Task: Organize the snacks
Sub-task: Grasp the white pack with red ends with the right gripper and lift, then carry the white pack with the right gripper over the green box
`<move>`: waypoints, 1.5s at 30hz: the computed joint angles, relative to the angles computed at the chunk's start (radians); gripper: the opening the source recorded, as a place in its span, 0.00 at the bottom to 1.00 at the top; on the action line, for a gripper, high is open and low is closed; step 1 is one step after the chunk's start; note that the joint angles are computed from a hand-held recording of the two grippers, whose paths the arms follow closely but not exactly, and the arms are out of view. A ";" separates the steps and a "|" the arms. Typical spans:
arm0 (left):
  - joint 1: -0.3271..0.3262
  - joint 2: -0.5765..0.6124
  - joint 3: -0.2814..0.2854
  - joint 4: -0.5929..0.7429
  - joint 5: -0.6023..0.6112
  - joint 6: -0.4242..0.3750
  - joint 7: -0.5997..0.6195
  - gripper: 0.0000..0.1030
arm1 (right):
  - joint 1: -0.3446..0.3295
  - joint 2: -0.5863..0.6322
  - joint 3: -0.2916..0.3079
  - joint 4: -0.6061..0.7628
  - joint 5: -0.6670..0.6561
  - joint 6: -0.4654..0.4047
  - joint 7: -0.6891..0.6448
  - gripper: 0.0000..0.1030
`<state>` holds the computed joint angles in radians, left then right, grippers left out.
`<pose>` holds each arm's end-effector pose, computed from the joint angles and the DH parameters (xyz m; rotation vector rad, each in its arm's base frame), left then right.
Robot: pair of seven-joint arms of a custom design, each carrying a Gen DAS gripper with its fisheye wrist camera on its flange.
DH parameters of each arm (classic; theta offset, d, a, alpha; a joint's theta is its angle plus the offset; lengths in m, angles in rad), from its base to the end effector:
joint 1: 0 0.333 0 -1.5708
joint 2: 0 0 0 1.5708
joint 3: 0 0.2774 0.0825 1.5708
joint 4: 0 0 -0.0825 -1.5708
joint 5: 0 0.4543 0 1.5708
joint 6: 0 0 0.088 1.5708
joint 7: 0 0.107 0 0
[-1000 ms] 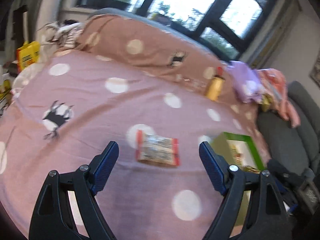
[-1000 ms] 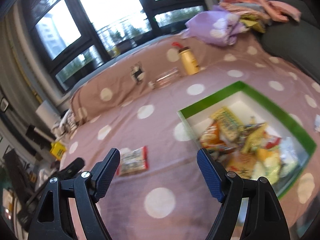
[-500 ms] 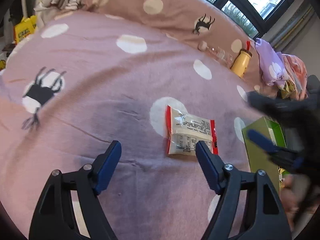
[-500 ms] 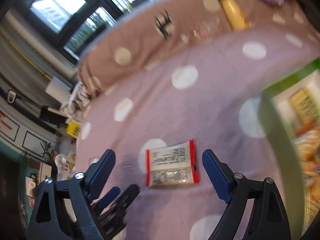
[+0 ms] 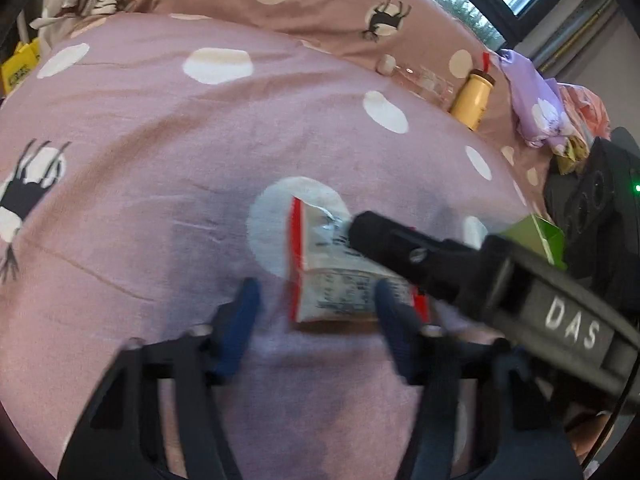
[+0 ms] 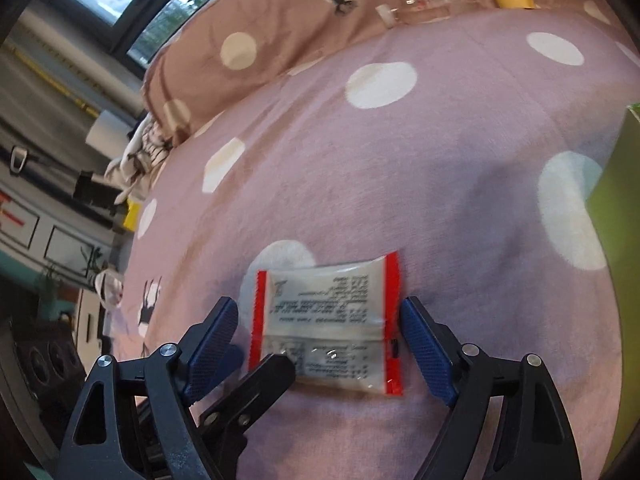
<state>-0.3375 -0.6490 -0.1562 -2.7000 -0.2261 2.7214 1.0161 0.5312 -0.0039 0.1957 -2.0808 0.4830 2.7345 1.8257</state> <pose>0.4243 -0.2129 0.4347 -2.2462 1.7730 -0.9822 0.4988 0.4198 0.4279 -1.7936 1.6371 0.1616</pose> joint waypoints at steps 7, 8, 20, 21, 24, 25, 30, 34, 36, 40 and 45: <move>0.018 -0.015 -0.037 0.001 0.045 -0.029 -0.039 0.40 | 0.006 -0.007 0.004 -0.002 -0.047 -0.019 0.046 0.63; 0.018 -0.018 -0.039 0.000 0.049 -0.033 -0.046 0.40 | 0.006 -0.013 0.003 -0.008 -0.054 -0.016 0.061 0.60; 0.029 -0.129 -0.092 -0.025 0.153 -0.065 -0.144 0.39 | 0.036 -0.125 -0.002 -0.101 -0.075 0.061 0.084 0.58; 0.028 -0.136 -0.094 -0.027 0.160 -0.066 -0.149 0.39 | 0.039 -0.137 -0.003 -0.111 -0.077 0.073 0.088 0.58; 0.026 -0.164 -0.105 -0.032 0.183 -0.065 -0.166 0.39 | 0.049 -0.168 -0.005 -0.135 -0.094 0.097 0.101 0.58; 0.025 -0.173 -0.108 -0.034 0.190 -0.064 -0.170 0.39 | 0.051 -0.180 -0.005 -0.145 -0.100 0.107 0.107 0.58; 0.012 -0.219 -0.117 -0.047 0.213 -0.047 -0.190 0.38 | 0.045 -0.252 0.008 -0.203 -0.181 0.159 0.190 0.58; -0.005 -0.254 -0.117 -0.058 0.227 -0.032 -0.184 0.38 | 0.028 -0.309 0.025 -0.243 -0.266 0.178 0.270 0.58; -0.012 -0.268 -0.117 -0.062 0.230 -0.020 -0.182 0.38 | 0.008 -0.343 0.046 -0.266 -0.317 0.189 0.326 0.58; -0.029 -0.300 -0.118 -0.070 0.233 0.006 -0.173 0.38 | -0.033 -0.414 0.086 -0.312 -0.412 0.218 0.434 0.58; -0.053 -0.310 -0.124 -0.068 0.231 0.051 -0.162 0.38 | -0.096 -0.521 0.142 -0.368 -0.524 0.216 0.564 0.58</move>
<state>-0.3909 -0.9585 -0.2798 -2.7676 0.0044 2.7725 0.8543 0.4354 -0.5245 0.3373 -2.4487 -0.0414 2.9508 2.3899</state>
